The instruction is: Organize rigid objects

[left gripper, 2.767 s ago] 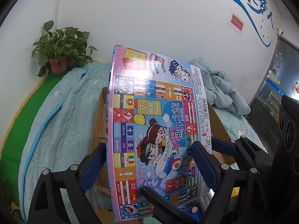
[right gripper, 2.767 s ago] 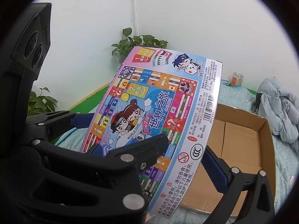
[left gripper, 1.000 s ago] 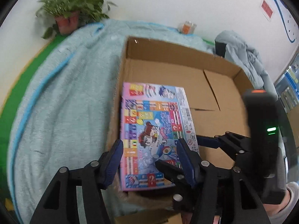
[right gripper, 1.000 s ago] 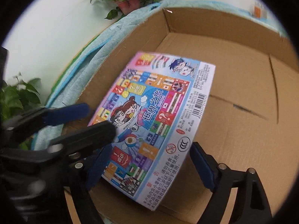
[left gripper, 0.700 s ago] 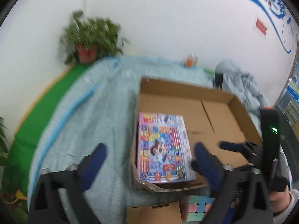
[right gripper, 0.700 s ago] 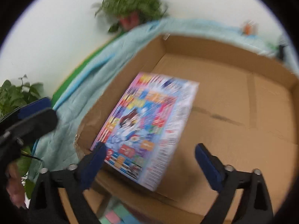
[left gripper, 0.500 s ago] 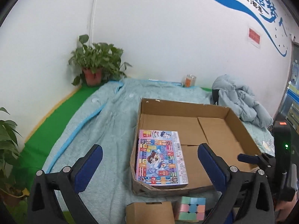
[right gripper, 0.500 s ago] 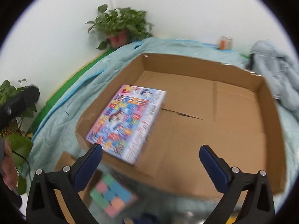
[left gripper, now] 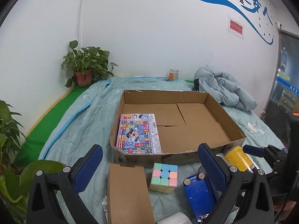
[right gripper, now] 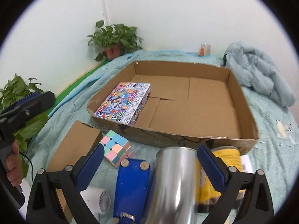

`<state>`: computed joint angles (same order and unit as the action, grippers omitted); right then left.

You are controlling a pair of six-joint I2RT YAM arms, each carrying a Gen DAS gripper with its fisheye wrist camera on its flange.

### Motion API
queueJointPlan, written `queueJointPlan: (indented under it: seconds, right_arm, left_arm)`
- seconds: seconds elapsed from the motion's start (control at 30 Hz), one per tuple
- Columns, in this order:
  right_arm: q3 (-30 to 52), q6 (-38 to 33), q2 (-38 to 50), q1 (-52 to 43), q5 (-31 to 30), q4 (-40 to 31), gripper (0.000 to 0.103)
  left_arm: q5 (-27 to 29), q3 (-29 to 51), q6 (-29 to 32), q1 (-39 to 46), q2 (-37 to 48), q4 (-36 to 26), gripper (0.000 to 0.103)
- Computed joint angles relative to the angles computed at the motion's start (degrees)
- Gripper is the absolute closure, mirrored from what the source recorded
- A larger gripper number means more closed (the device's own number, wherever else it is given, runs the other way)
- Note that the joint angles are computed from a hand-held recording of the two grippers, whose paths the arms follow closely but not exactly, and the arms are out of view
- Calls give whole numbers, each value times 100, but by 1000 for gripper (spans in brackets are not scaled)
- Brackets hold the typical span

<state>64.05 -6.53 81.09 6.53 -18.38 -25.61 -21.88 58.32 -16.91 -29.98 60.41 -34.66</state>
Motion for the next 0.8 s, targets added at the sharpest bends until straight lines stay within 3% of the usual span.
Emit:
queueJointPlan:
  seconds: [0.03, 0.07, 0.1, 0.13, 0.17, 0.23, 0.27, 0.57, 0.8]
  right_arm:
    - [-111, -1, -130, -92, -128, 34, 4]
    - [-169, 6, -200, -167, -221, 34, 3]
    - [-209, 6, -253, -226, -257, 31, 3]
    - [-290, -9, -319, -287, -263, 67, 2]
    - [-398, -31, -397, -341, -263, 142, 1]
    - [-644, -133, -577, -437, -279, 282, 1]
    - [-741, -173, -647, -476, -284, 326, 1]
    - [-1383, -514, -1122, -905, -415, 417, 1]
    - [-1517, -564, -1059, -1036, -480, 373, 1]
  left_arm:
    - [-127, -30, -120, -154, -20, -27, 17]
    - [-194, -44, -291, -312, -43, -98, 35]
    - [-108, -40, -357, -308, -31, -115, 42]
    - [-169, -69, -524, -453, -70, -159, 42]
    - [-276, -129, -608, -585, -123, -127, 38]
    - [-606, -283, -764, -948, -227, 20, 8]
    - [-892, -358, -925, -1236, -279, 58, 1]
    - [-906, -479, -1442, -1924, 50, 54, 1]
    - [-120, -502, -1396, -1724, 427, 386, 1]
